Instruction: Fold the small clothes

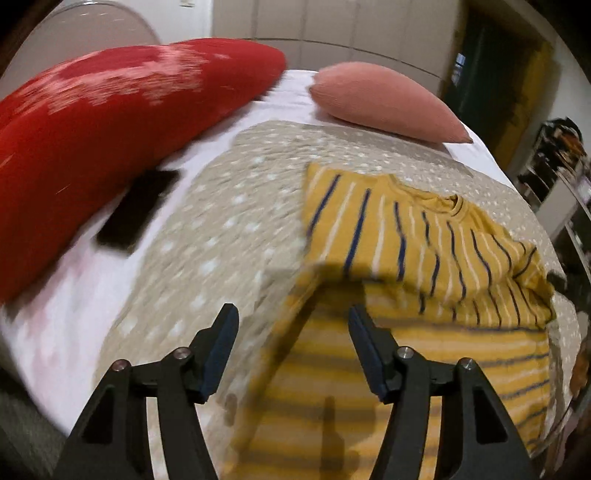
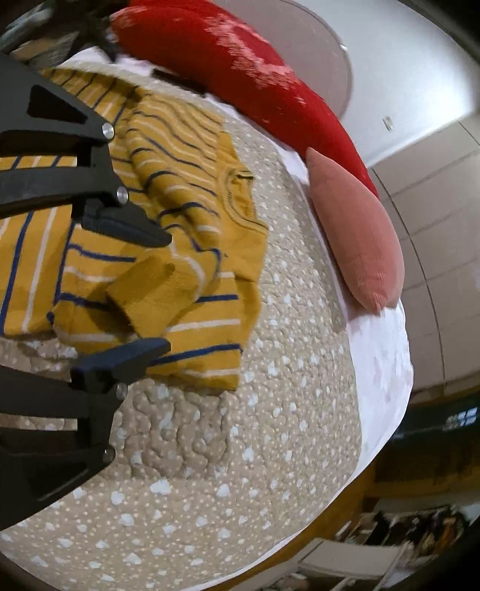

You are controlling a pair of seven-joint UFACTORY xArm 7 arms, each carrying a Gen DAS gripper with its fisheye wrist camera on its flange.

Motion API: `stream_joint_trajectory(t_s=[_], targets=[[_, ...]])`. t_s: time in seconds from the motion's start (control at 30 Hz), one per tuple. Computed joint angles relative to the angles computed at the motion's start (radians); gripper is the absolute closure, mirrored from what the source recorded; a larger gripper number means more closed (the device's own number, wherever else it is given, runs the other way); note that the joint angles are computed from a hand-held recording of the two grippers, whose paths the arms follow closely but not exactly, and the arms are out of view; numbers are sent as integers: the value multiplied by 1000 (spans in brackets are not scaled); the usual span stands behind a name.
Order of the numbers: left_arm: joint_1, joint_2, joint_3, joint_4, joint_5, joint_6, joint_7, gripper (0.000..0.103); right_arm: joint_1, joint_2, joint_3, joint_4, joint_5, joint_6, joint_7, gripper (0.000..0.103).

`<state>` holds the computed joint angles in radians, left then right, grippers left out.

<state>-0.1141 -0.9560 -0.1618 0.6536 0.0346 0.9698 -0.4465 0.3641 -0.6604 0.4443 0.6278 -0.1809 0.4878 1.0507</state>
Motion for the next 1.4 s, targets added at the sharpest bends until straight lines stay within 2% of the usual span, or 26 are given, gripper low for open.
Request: stream_joint_trajectory(t_s=[0.1,0.13,0.17,0.2,0.23,0.27,0.33,0.37,0.4,0.43,0.47,0.5,0.6,0.67,0.73,0.77,0.83,0.97,1.03,1.1,1.27,1.33,1.4], targets=[[4,180,24,57,-17,-81,16,42,-18,51,34,30,-39,29,-13,42],[4,238,30,79,-23,-97,17,42,-15,73,33,40,-44,32,-19,46],[7,293,30,102,-22,-99,16,42,-7,94,25,50,-44,32,-29,57],[13,352,26,131,-12,-82,15,45,9,116,8,61,-33,36,-45,84],[15,386,23,151,-2,-66,15,69,25,127,-9,65,-20,30,-58,88],[15,411,24,167,7,-51,16,81,39,127,-27,63,-7,14,-69,89],[30,409,23,179,35,-43,-7,88,62,108,-66,50,22,-23,-98,92],[52,400,8,182,75,-42,-36,89,59,90,-73,40,30,-34,-98,92],[76,397,-13,187,124,-31,-70,96,45,73,-74,31,30,-36,-93,92],[115,401,-46,199,199,-2,-121,99,17,65,-62,30,19,-19,-80,92],[134,407,-54,204,236,17,-151,99,-9,68,-46,37,6,6,-66,92],[131,407,-30,201,231,27,-157,99,-33,78,-32,44,-6,41,-49,89],[80,340,91,149,100,24,-73,98,-36,46,-34,-1,5,4,6,80],[73,236,108,94,75,39,-27,87,-34,-17,-16,-36,12,0,58,71],[65,116,121,36,43,65,4,51,-2,-78,-19,-72,31,6,71,62],[61,64,117,12,24,80,8,46,32,-118,-26,-100,54,10,74,61],[54,-45,115,-33,-6,134,21,44,99,-173,-38,-152,106,0,83,59],[26,-199,118,-124,-79,236,42,45,281,-243,-71,-301,255,-113,121,59],[20,-288,76,-165,-78,267,42,45,348,-248,-54,-367,307,-212,168,59],[6,-372,41,-181,-85,318,27,47,377,-270,-3,-407,320,-283,239,59],[-25,-567,19,-196,-161,477,-56,64,496,-224,53,-500,336,-592,394,57],[-44,-630,30,-213,-217,510,-87,69,496,-189,116,-522,336,-709,471,57],[-55,-696,26,-236,-265,544,-120,69,478,-146,191,-537,340,-822,550,57]])
